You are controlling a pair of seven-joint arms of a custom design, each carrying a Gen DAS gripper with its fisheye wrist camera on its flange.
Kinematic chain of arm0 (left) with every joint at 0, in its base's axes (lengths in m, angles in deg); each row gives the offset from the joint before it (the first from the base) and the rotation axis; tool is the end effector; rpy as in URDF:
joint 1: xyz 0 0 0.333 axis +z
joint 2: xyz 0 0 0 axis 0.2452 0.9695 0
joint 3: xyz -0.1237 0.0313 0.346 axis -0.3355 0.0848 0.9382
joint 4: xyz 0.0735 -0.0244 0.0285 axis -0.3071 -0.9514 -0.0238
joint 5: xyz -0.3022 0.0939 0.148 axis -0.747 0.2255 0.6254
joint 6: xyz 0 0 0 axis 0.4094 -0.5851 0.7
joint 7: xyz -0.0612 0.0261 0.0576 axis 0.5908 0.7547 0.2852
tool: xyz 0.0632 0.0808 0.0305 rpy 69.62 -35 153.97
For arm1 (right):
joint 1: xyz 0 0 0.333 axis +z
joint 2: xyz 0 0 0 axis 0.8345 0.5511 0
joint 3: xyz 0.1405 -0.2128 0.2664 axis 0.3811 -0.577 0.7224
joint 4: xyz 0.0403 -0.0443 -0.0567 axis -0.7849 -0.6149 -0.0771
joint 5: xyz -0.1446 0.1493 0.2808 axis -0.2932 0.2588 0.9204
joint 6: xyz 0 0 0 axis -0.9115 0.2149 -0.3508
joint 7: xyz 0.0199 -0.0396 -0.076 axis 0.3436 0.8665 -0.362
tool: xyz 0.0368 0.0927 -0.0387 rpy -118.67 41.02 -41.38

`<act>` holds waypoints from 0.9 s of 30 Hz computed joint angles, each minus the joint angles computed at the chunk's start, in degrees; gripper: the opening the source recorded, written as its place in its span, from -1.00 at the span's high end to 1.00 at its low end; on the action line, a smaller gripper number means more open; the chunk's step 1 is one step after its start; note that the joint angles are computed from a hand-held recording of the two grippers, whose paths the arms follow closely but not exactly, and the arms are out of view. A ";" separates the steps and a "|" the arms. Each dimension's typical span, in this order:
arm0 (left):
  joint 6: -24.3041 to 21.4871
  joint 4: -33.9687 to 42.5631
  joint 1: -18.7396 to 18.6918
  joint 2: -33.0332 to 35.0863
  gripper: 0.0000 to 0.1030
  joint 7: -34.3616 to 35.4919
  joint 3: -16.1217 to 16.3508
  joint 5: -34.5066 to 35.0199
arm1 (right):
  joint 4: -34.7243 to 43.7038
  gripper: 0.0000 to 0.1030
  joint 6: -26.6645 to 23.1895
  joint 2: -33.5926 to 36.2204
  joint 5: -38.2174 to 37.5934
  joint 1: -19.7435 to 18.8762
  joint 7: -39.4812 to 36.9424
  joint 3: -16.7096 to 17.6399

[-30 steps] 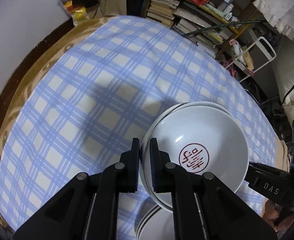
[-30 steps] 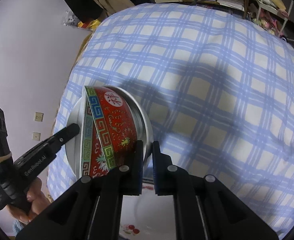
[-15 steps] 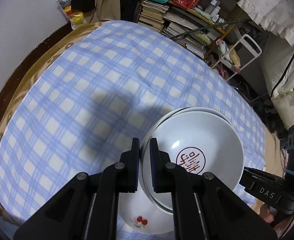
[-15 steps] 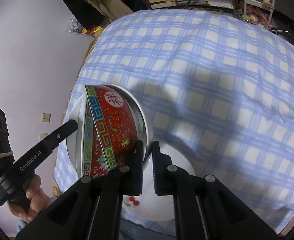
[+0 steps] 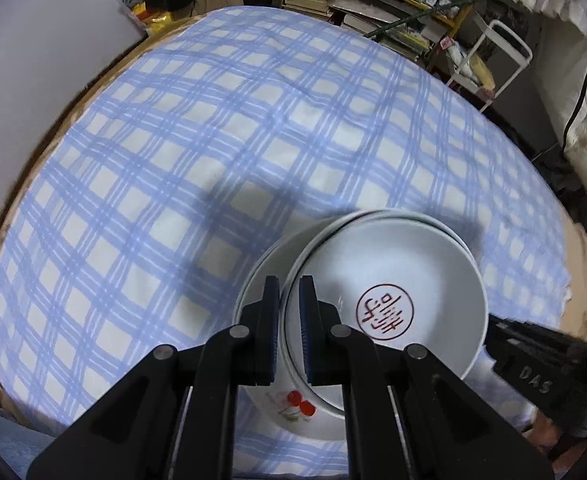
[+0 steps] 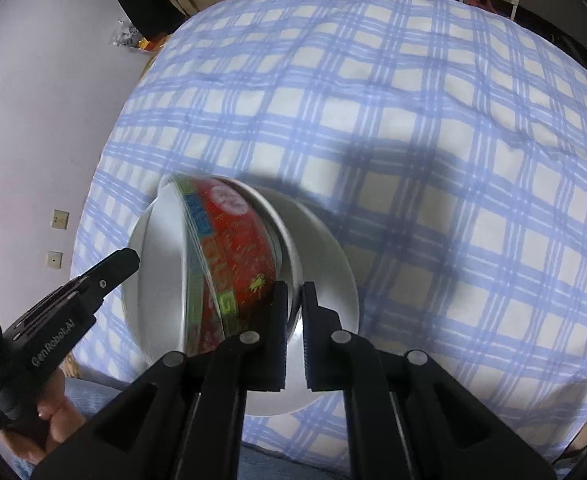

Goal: Organize plates and bowls
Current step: 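Open both grippers and pull them back from the bowl stack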

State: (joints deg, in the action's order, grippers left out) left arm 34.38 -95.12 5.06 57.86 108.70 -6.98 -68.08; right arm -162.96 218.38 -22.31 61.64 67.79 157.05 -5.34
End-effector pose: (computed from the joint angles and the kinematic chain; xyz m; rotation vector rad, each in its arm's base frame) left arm 0.7237 -0.2125 0.5168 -1.5423 2.5800 -0.5097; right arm 0.6567 0.1410 0.4926 -1.2030 2.4534 0.0187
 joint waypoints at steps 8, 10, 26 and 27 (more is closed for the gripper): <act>16.53 -16.80 -1.30 -10.15 0.78 -2.06 2.52 6.63 | -5.30 0.86 4.59 -5.35 -7.01 2.22 2.37 -1.69; 20.32 -20.60 -0.82 -12.66 0.72 -1.38 2.16 7.61 | -6.40 0.73 4.72 -7.17 -11.41 3.29 4.36 -2.67; 46.06 -44.60 4.73 -30.54 -0.53 9.90 -1.69 -3.64 | -19.37 -0.03 6.28 -24.46 -54.70 2.75 39.31 1.60; 47.30 -45.50 4.90 -31.28 -0.60 11.09 -1.81 -5.20 | -19.55 -0.12 6.03 -25.10 -56.11 2.46 40.61 2.26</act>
